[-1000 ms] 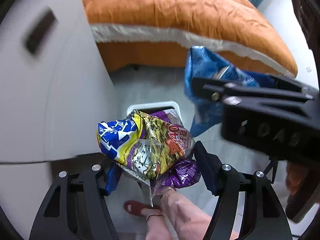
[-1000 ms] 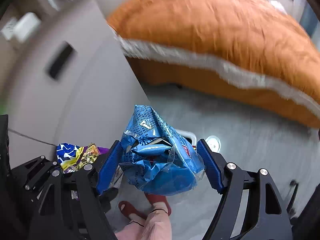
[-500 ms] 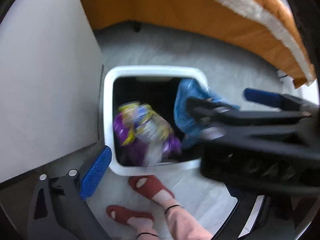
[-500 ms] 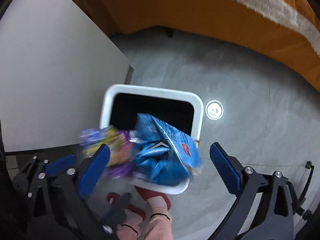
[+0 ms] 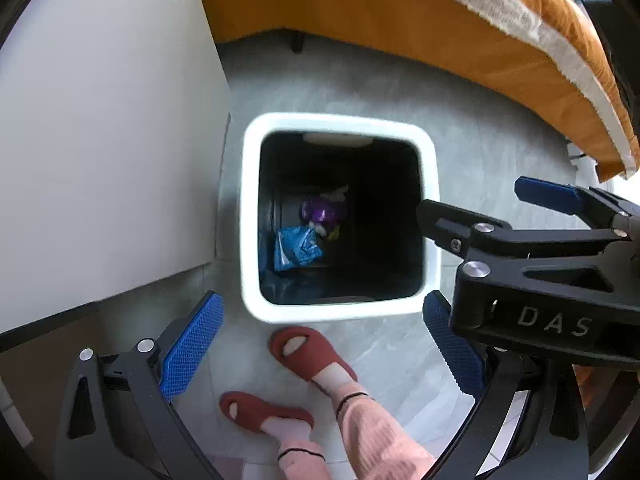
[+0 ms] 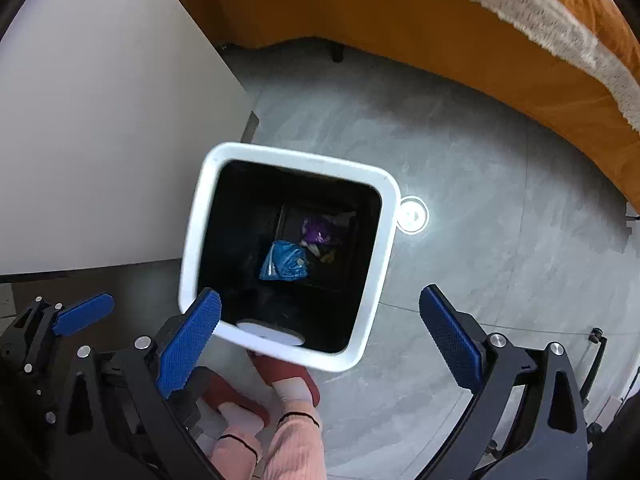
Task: Collect trash
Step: 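Open both tools to drop the bags into the bin, then move both tools back to the desk trash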
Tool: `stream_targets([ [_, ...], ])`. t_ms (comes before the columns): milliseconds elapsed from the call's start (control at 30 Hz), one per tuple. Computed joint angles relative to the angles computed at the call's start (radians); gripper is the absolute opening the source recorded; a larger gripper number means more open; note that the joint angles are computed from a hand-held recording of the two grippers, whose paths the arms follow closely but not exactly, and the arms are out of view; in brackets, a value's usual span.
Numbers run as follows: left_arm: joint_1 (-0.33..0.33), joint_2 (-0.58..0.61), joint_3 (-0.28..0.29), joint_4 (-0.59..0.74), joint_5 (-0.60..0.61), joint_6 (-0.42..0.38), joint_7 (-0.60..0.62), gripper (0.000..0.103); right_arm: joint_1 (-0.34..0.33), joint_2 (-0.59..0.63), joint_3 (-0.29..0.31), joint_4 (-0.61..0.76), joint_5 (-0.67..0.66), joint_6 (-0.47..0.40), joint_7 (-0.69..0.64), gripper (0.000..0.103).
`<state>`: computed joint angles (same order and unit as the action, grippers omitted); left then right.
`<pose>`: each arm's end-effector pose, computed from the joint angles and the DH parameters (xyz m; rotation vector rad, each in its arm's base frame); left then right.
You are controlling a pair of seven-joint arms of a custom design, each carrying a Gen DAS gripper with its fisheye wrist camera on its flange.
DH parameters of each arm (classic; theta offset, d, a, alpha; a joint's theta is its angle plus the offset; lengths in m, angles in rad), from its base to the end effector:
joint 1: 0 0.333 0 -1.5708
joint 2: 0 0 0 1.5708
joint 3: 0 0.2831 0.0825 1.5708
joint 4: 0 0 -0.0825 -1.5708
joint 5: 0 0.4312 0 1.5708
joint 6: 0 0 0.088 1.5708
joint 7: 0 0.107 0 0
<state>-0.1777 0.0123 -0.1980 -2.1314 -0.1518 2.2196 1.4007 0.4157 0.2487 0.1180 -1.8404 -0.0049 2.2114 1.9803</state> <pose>0.5463 -0.2206 0.3511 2.0335 -2.2894 0.1968 0.5745 0.3359 0.3508 -2.2581 1.9992 -0.0224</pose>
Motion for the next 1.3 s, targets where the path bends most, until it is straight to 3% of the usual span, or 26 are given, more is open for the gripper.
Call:
stream_targets([
  [500, -0.017, -0.262, 0.013, 0.059, -0.022, -0.119, -0.060, 0.098, -0.002, -0.318, 0.017, -0.031, -0.053, -0.094, 0.048, 0.099],
  [767, -0.008, -0.375, 0.021, 0.164, 0.007, -0.156, -0.107, 0.098, -0.012, -0.426, 0.038, 0.052, -0.085, -0.089, 0.060, 0.099],
  [1067, 0.082, -0.573, 0.019, 0.196, 0.180, -0.153, -0.218, 0.098, 0.043, -0.336, 0.076, 0.299, -0.043, 0.018, -0.083, 0.099],
  [1300, 0.200, -0.755, 0.027, 0.134, 0.351, -0.240, -0.304, 0.098, 0.139, -0.141, 0.115, 0.568, 0.060, 0.020, -0.269, 0.099],
])
